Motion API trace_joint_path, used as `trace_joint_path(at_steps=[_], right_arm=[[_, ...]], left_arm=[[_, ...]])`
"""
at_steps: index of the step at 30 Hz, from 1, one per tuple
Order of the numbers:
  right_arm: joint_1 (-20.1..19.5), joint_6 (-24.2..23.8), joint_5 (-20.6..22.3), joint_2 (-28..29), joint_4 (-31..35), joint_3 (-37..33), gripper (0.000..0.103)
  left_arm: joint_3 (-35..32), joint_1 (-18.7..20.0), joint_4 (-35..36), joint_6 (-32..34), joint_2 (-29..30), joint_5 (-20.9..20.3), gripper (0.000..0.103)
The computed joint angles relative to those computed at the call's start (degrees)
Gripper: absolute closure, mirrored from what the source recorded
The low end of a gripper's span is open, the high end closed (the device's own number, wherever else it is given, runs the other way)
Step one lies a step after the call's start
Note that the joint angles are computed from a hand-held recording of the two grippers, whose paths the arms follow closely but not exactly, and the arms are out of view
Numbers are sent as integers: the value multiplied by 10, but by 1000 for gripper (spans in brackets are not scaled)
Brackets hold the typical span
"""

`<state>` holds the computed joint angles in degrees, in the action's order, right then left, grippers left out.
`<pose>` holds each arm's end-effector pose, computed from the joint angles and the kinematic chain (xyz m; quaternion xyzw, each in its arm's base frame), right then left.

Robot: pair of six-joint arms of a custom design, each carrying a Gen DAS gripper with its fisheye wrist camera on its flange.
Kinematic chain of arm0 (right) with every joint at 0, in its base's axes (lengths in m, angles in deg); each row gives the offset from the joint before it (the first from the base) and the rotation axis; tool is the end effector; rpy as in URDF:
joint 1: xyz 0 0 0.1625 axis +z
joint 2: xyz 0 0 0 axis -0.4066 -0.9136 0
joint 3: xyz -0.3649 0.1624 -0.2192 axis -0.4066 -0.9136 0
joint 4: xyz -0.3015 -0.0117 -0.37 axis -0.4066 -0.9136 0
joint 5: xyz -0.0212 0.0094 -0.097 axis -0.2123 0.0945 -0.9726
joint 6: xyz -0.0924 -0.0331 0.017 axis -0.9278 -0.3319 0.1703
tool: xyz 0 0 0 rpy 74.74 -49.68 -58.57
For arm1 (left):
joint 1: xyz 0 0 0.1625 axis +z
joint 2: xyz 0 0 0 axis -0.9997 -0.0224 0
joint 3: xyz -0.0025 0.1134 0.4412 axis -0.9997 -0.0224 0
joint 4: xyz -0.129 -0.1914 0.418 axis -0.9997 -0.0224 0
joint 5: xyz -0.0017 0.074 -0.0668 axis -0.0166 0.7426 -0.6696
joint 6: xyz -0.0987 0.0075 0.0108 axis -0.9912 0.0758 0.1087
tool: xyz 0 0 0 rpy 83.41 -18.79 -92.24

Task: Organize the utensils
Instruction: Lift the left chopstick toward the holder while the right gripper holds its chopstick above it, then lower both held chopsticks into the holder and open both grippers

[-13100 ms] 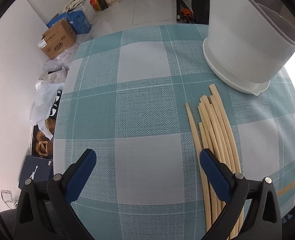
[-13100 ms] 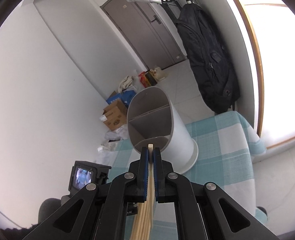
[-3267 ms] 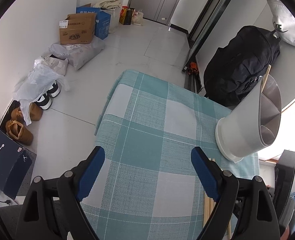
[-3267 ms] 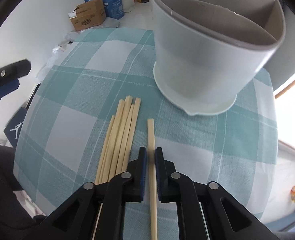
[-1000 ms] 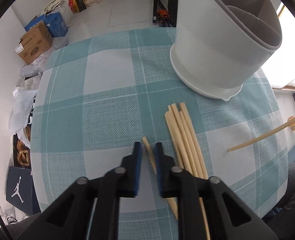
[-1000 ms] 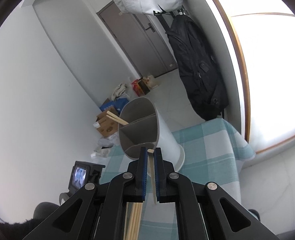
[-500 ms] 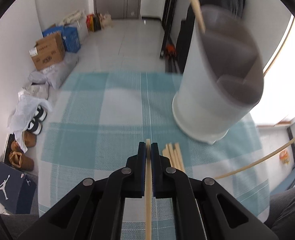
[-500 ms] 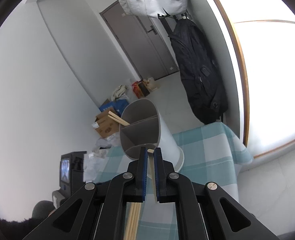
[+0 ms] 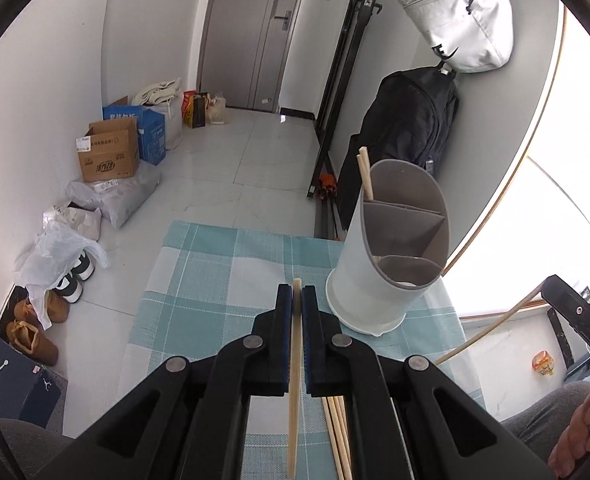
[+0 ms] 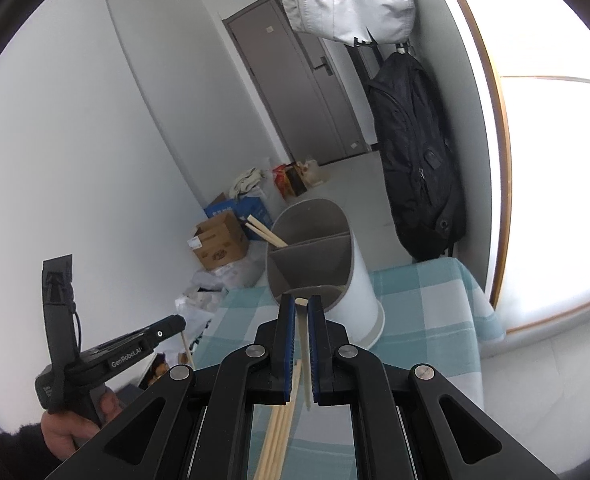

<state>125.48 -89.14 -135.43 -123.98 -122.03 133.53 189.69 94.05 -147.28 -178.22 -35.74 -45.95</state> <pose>0.1939 -0.2700 0.1843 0.3351 -0.8902 0.3067 0.0336 -0.1868 -0.2305 0.1791 -0.0134 0.8372 -0.4511 0.3090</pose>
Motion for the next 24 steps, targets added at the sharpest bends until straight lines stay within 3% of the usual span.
trace_joint_path(at_steps=[10,24], right_arm=[[55,6,-27,0,0,-3,98],[98,17,-49,9,35,-47,98]], left_arm=[[-16,-12,0,32,5,2,102],[-49,-1,-32,92,22,28,102]])
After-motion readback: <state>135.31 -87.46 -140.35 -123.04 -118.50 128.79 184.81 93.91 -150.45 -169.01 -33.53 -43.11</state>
